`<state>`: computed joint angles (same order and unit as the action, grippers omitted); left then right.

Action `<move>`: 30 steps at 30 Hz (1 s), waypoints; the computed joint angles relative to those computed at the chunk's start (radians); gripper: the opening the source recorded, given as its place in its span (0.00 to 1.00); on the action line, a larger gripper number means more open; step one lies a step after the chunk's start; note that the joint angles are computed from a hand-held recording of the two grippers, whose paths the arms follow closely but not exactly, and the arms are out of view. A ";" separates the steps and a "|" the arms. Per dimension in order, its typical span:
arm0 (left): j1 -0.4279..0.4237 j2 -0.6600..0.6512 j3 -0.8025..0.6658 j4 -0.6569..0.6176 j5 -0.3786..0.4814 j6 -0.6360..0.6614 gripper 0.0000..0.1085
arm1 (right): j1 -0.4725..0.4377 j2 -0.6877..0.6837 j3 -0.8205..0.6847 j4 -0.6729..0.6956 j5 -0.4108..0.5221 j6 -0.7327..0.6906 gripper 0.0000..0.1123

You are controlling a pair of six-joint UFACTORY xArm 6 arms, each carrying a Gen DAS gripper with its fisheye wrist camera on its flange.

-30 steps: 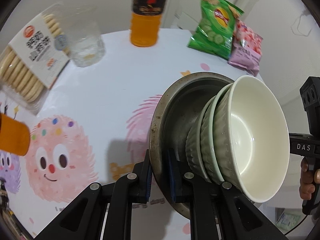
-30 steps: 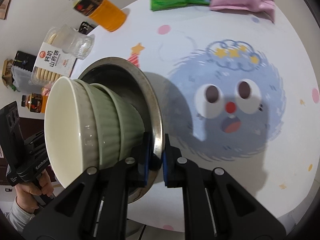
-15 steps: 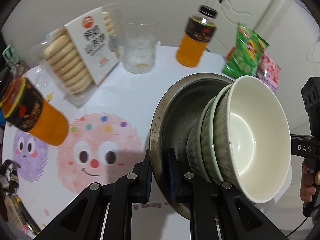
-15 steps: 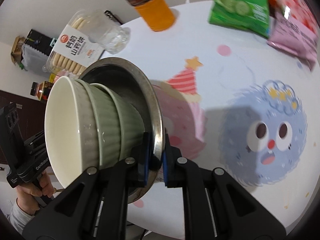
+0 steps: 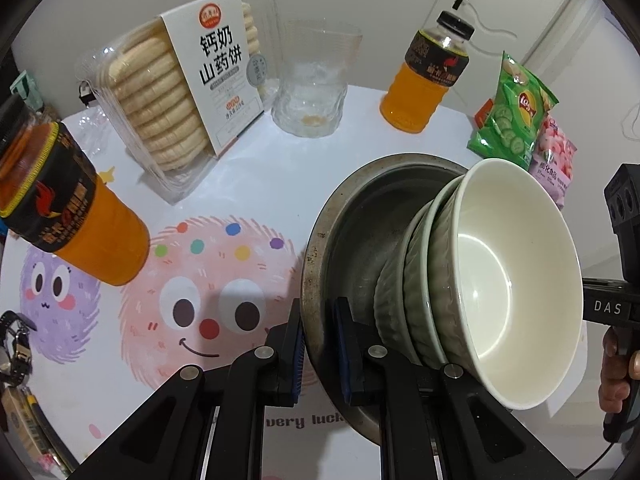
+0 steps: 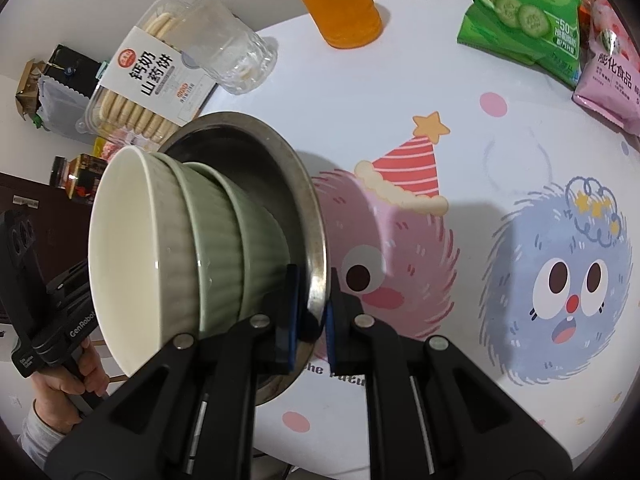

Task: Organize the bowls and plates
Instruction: 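Close both grippers on the steel bowl rim and lift the nested stack, then lower the nested stack onto the table and open both grippers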

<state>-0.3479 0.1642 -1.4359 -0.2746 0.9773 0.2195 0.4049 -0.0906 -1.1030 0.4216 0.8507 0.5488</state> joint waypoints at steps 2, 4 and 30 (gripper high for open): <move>-0.003 0.007 -0.002 -0.002 0.001 0.003 0.12 | 0.000 -0.004 0.012 0.002 -0.007 0.003 0.12; -0.005 0.017 -0.007 -0.004 0.004 0.005 0.12 | -0.002 -0.003 0.018 0.004 -0.008 0.002 0.12; 0.020 -0.032 0.047 0.085 -0.073 -0.161 0.95 | -0.080 -0.173 0.201 -0.004 -0.098 0.129 0.91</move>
